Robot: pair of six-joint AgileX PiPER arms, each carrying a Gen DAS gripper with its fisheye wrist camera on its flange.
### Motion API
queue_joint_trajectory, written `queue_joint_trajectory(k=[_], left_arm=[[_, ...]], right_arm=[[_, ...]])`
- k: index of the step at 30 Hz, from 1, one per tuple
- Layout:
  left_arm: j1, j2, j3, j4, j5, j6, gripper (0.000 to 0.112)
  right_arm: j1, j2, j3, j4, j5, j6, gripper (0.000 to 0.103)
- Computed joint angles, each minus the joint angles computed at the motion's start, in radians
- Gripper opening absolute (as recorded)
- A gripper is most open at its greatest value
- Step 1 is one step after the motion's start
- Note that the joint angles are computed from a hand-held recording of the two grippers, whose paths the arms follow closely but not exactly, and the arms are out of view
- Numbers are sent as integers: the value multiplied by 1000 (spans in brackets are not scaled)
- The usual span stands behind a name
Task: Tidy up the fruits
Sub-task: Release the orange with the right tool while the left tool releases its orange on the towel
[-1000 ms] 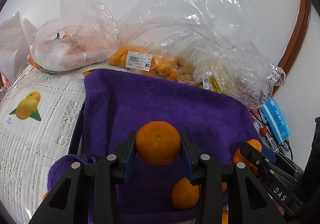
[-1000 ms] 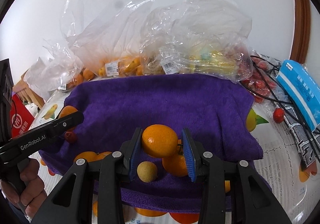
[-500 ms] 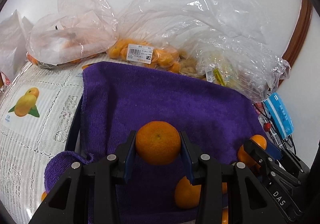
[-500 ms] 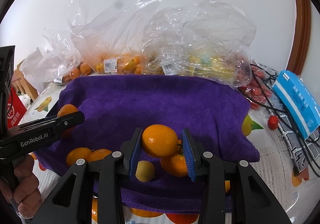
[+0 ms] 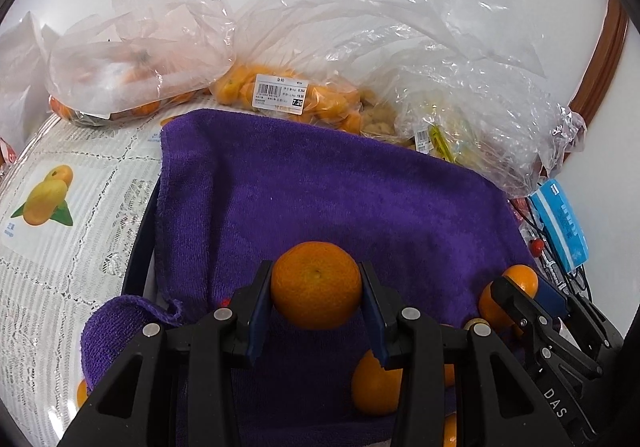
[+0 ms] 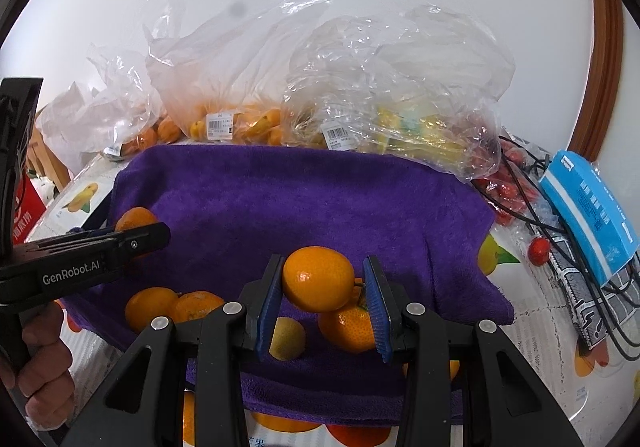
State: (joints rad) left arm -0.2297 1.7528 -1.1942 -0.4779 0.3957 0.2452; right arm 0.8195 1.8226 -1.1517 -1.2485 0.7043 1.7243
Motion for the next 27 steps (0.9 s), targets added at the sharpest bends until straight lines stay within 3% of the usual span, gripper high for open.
queue_joint_trajectory(k=[8, 12, 27], left_arm=[[2, 0, -5, -5, 17, -1, 40], [21, -17, 12, -100, 20, 87, 44], [54, -121, 107, -164, 26, 175, 47]], right_arm=[[5, -5, 8, -3, 5, 5, 41], [4, -9, 14, -4, 8, 11, 45], [26, -75, 81, -94, 21, 154, 60]])
